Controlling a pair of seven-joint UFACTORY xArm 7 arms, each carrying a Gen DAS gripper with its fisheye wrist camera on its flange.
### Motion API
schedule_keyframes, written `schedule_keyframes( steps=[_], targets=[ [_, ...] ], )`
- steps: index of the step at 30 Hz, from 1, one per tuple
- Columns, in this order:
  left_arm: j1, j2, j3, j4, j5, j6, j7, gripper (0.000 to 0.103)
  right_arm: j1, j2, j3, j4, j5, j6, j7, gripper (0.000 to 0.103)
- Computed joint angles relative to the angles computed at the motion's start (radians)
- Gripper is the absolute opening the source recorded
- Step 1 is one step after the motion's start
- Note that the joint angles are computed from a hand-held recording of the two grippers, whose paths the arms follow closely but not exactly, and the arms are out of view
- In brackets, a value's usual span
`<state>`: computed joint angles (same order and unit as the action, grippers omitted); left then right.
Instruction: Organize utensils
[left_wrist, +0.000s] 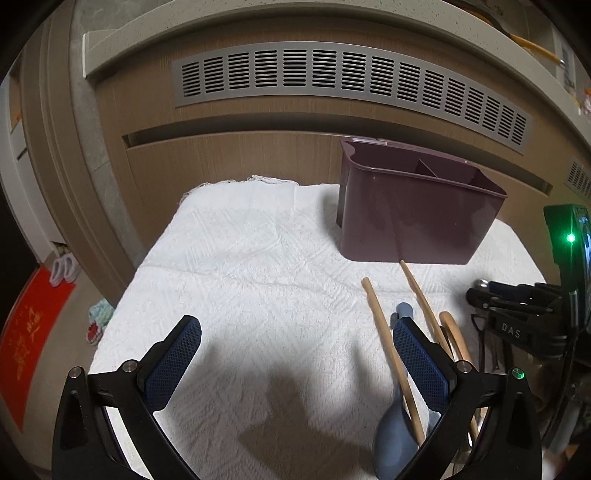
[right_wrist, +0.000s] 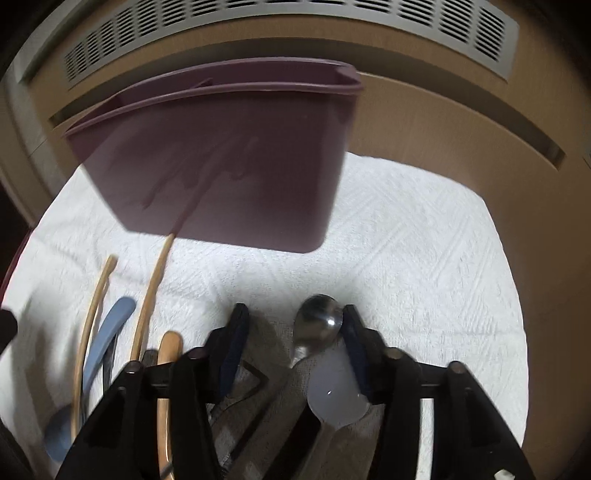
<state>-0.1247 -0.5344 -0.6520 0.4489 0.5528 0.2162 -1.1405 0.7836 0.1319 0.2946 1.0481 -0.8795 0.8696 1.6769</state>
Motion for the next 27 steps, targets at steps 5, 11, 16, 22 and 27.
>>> schedule_keyframes(
  steps=[5, 11, 16, 22, 27],
  targets=[
    [-0.037, 0.019, 0.032, -0.008, -0.021, -0.017, 0.031, 0.103, 0.004, -0.059, 0.022, -0.043, 0.008, -0.005, -0.051, 0.023],
    [-0.123, 0.071, 0.085, 0.018, -0.072, -0.003, 0.087, 0.103, 0.002, -0.204, 0.09, -0.116, -0.057, 0.016, -0.008, 0.023],
    [-0.208, 0.115, 0.126, 0.064, -0.117, 0.018, 0.145, 0.102, -0.039, -0.332, 0.158, -0.162, -0.093, 0.033, 0.017, 0.023],
    [-0.245, 0.138, 0.126, 0.109, -0.123, 0.042, 0.167, 0.097, -0.105, -0.425, 0.235, -0.201, -0.124, 0.032, 0.033, 0.022],
    [-0.295, 0.231, 0.172, 0.177, -0.136, 0.031, 0.247, 0.066, -0.145, -0.493, 0.268, -0.249, -0.128, 0.001, 0.061, 0.022]
  ],
)
